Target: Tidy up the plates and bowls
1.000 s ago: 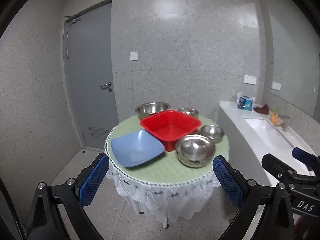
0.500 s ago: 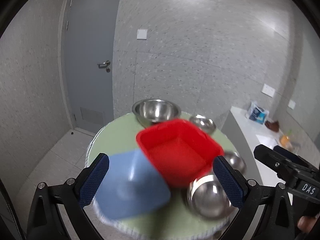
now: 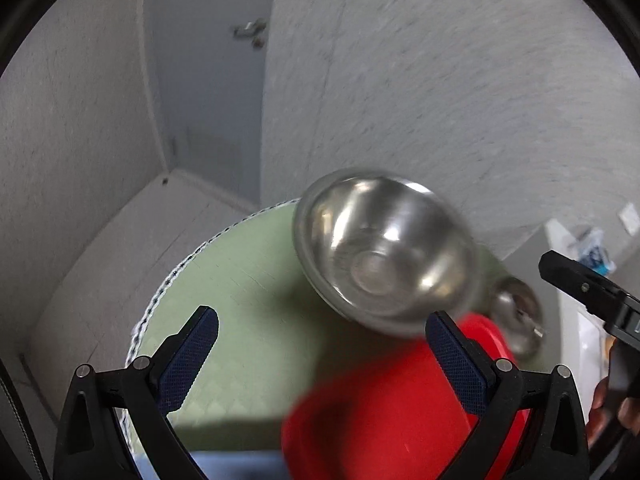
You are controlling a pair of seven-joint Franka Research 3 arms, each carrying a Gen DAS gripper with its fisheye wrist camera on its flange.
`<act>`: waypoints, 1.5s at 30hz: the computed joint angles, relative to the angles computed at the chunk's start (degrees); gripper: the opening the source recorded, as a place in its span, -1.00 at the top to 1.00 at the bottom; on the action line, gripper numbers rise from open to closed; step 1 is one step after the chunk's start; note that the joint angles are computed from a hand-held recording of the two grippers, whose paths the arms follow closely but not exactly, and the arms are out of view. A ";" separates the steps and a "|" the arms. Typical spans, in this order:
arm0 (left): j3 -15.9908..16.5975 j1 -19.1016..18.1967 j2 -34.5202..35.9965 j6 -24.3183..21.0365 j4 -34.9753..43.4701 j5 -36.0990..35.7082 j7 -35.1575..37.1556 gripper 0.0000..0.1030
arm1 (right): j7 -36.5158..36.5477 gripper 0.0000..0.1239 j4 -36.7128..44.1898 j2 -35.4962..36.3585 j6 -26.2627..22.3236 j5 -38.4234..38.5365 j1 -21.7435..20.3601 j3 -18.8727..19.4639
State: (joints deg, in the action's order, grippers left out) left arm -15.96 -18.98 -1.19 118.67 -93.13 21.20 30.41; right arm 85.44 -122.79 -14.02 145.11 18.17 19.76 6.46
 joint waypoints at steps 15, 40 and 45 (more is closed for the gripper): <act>3.85 2.07 23.27 -0.99 20.00 -8.29 11.10 0.51 | -4.29 0.54 18.35 23.97 -8.70 -2.25 -0.09 0.00; 0.59 -0.28 -2.52 13.29 -9.18 4.75 3.77 0.49 | -8.45 0.57 -6.25 -6.64 -0.19 4.14 1.47 0.63; -0.80 -1.05 -8.14 12.94 -16.65 -0.15 6.25 0.49 | -4.96 0.57 -14.63 -13.98 -2.58 2.59 1.35 1.30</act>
State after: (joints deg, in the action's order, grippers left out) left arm -16.75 -20.03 -9.33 131.61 -109.79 21.05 36.65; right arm 80.48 -137.42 -28.00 142.54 20.76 21.11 7.77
